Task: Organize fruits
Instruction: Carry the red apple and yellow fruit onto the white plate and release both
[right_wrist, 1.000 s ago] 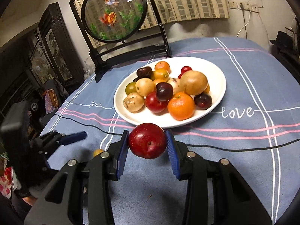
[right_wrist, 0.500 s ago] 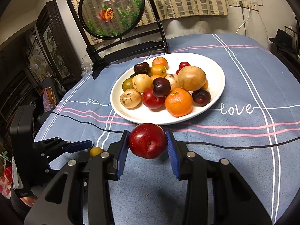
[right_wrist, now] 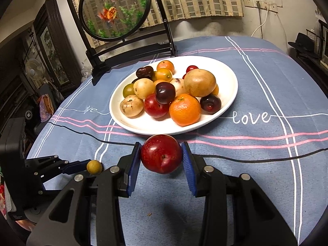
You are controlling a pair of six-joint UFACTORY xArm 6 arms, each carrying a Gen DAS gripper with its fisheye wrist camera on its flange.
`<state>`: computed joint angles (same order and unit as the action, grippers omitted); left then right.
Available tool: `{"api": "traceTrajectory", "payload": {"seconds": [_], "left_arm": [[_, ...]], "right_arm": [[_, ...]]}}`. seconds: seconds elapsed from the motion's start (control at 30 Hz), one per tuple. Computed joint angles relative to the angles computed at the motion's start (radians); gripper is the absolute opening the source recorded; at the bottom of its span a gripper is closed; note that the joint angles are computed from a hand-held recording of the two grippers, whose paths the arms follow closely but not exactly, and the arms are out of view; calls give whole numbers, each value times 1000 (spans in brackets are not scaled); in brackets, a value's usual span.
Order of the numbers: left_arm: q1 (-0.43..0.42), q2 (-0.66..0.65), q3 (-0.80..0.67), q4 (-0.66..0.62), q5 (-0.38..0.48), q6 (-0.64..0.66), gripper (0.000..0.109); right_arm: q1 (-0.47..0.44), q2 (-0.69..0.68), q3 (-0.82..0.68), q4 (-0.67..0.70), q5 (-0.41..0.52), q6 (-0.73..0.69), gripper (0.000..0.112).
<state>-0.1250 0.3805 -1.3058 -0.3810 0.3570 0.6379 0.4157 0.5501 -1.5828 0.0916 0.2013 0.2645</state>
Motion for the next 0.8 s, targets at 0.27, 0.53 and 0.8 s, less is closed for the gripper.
{"api": "traceTrajectory", "payload": {"seconds": [0.27,0.53,0.8], "left_arm": [[-6,-26,48,14,-40,-28,27],[-7,-52,72,-25,-30,-21,27],[6,-72,-33,-225,80,102,26]], "right_arm": [[-9,5,-4,-123,11,105,40],[-1,-40,60,-141,-34,100,40],[20,-82,91,219,-74,-216,40]]}}
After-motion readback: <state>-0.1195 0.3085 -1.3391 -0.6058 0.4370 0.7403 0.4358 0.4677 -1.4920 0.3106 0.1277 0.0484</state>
